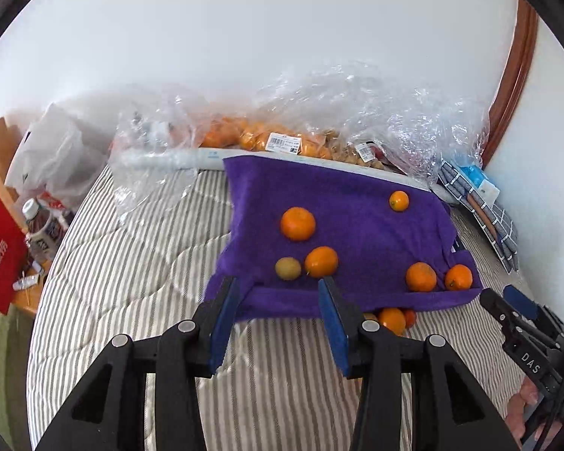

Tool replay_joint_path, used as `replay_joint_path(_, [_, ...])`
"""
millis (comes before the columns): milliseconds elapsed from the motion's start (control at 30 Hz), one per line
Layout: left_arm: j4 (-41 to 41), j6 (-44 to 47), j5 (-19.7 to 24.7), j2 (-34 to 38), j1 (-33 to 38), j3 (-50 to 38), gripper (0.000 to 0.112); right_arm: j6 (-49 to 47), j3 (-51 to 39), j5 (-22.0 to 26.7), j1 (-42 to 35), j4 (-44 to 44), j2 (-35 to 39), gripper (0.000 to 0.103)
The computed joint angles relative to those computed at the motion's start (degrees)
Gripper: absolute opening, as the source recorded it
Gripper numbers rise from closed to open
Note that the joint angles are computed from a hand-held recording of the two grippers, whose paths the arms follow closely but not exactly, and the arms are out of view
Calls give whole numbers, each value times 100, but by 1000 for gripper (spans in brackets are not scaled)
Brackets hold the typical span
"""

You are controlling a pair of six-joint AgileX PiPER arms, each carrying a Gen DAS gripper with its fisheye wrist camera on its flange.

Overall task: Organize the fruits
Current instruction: 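Withdraw both grippers from the towel back toward the fruit pile, then grasp a small red fruit with the right gripper while the left gripper grasps an orange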

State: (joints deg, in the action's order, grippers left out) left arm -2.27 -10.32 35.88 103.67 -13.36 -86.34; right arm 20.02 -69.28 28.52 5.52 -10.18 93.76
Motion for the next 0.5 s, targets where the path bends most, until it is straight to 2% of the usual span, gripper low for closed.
replay_joint_path(100, [-172, 204, -157, -345, 182, 486, 42, -364, 25, 238, 107, 390, -54, 53])
replay_joint_path(267, [-437, 665, -260, -675, 446, 1033, 42, -74, 263, 195, 429, 166, -42, 37])
replay_joint_path(433, [-545, 833, -230, -618, 604, 1104, 42, 34, 270, 86, 544, 199, 282, 31])
replay_joint_path(500, [-652, 907, -178, -504, 631, 1028, 42, -267, 144, 86, 460, 616, 486, 30])
